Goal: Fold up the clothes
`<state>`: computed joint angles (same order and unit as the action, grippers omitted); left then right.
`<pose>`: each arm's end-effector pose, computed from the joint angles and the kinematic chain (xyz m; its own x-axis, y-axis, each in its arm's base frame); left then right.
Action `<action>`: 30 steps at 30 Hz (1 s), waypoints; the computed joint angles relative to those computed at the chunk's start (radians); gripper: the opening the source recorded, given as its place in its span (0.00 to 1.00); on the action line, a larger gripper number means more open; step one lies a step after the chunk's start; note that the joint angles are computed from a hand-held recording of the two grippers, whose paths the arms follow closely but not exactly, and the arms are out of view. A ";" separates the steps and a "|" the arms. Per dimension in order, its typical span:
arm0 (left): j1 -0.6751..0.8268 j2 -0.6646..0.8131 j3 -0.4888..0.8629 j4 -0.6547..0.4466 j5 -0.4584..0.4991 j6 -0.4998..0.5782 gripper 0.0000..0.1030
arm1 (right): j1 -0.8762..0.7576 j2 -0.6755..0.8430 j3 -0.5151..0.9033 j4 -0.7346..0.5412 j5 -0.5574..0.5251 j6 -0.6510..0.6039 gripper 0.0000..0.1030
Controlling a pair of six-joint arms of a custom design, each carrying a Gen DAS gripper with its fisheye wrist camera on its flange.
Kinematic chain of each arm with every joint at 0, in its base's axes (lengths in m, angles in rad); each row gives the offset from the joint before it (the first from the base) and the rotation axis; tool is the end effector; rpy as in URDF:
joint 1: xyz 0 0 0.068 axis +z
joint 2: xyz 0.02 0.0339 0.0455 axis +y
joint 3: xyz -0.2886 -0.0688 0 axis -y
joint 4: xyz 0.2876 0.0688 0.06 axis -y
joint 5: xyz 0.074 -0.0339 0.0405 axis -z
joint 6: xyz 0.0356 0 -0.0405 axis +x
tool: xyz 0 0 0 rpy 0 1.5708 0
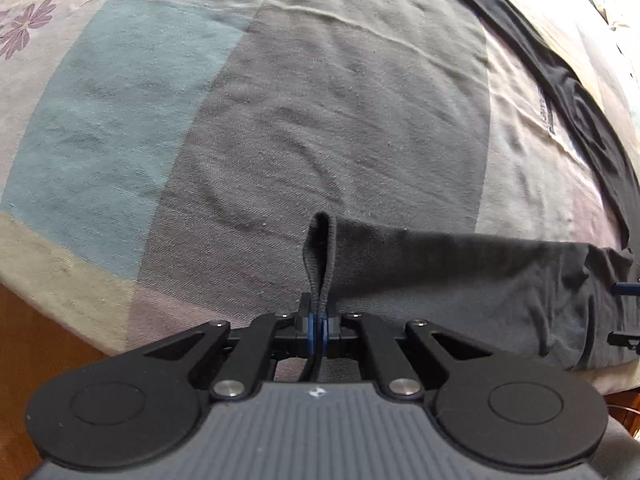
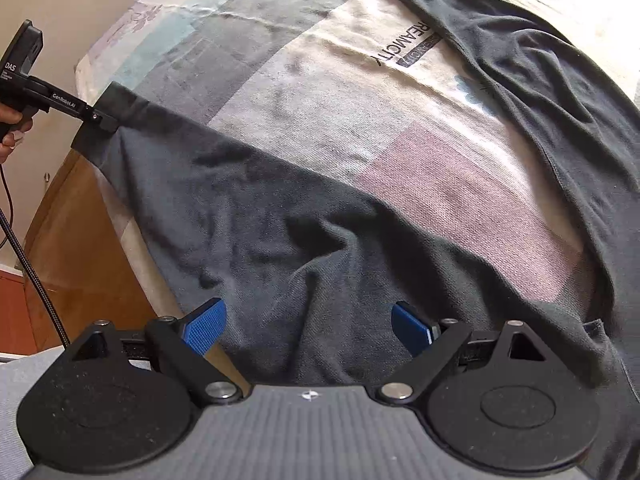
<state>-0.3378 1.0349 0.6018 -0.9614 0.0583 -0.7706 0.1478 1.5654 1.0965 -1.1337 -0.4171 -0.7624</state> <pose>0.1673 -0.0610 0.1876 -0.9036 -0.4196 -0.0859 -0.4027 0.9006 -0.1633 0.2933 0.0583 0.2192 -0.6307 -0.7323 -0.2567 -0.7709 0.5537 0.3148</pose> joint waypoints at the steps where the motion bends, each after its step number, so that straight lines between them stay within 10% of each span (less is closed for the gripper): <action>1: 0.003 0.001 -0.002 -0.002 -0.002 -0.004 0.04 | -0.001 0.000 0.000 0.002 0.003 -0.001 0.90; 15: 0.090 -0.093 -0.095 0.052 0.024 -0.081 0.07 | -0.073 -0.010 -0.007 -0.023 0.050 -0.037 0.90; 24: -0.118 -0.285 -0.131 -0.061 -0.108 -0.482 0.19 | -0.087 -0.005 0.005 -0.032 0.045 -0.035 0.90; 30: -0.260 -0.215 -0.146 0.107 -0.057 -0.600 0.20 | -0.110 -0.019 0.009 -0.077 0.064 -0.042 0.90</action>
<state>-0.5978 0.8201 0.4557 -0.8543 0.0015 -1.3701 0.0382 1.5469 1.1057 -1.2110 -0.3532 -0.8046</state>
